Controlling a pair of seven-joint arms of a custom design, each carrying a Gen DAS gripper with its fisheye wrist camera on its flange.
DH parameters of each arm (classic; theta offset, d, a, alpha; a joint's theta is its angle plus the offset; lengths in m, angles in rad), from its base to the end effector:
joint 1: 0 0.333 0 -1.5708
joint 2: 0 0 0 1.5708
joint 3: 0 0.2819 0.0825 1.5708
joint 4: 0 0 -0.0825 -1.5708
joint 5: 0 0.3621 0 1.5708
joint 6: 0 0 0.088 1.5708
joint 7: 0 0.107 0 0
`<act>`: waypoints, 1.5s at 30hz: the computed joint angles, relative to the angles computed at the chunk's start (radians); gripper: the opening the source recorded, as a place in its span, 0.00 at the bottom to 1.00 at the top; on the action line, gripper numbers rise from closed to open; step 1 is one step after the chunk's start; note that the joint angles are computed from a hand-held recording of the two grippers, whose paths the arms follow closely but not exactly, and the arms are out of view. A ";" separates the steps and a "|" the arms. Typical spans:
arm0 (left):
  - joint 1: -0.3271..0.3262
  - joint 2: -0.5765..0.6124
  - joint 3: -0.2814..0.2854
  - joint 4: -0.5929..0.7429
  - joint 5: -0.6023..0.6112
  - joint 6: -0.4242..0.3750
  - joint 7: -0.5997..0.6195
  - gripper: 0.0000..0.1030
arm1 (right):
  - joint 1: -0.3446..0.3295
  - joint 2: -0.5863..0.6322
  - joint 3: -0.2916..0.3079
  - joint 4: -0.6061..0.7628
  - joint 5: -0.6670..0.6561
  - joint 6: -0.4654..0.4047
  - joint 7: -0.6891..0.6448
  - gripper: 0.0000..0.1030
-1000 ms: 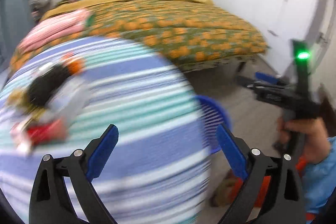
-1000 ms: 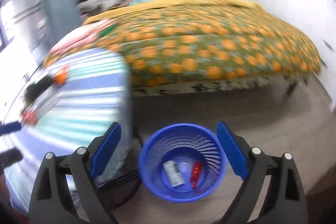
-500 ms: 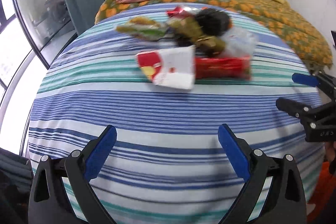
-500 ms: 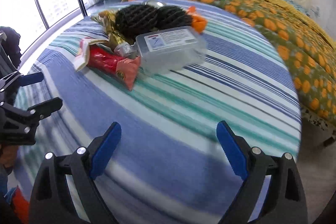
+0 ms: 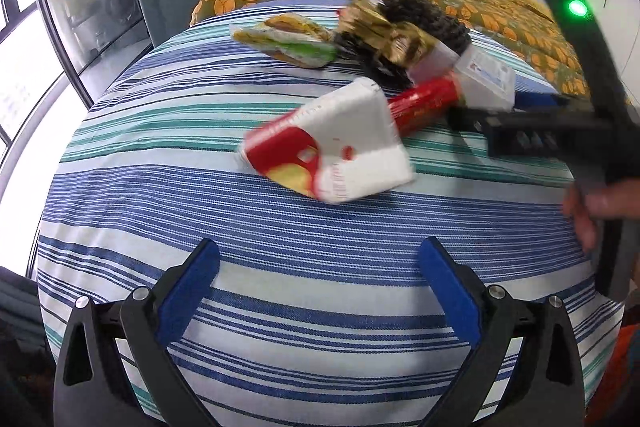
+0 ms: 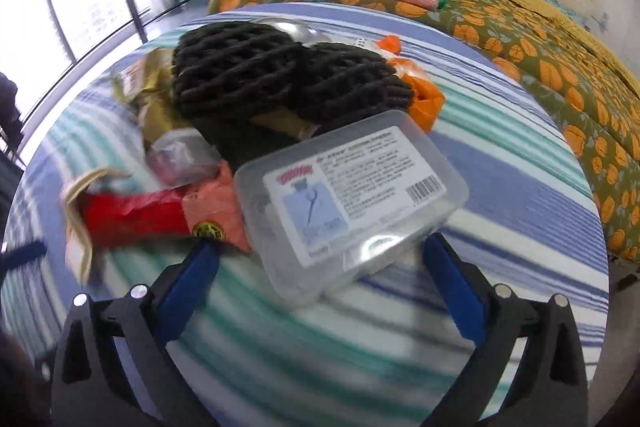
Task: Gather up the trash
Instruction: 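Reach the right gripper to the clear plastic box while the left grasps the paper cup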
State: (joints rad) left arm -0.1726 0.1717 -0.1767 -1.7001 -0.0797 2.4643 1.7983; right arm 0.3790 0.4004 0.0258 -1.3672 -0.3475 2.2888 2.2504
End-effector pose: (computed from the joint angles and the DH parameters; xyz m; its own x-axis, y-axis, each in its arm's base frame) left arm 0.5964 -0.2091 0.5300 -0.4892 -0.8719 -0.0222 -0.7129 0.4144 -0.5657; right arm 0.6357 0.2604 0.5229 -0.1076 -0.9935 -0.0378 -0.8190 0.1101 -0.5631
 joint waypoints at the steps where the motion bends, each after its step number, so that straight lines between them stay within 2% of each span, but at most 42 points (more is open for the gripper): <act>1: 0.000 0.000 0.000 0.000 0.000 0.000 0.000 0.96 | -0.001 0.012 -0.003 0.017 0.001 -0.006 0.005 0.96; 45: 0.001 0.002 -0.002 0.006 -0.008 -0.016 0.011 0.96 | 0.003 0.016 -0.005 0.025 -0.004 -0.017 0.010 0.96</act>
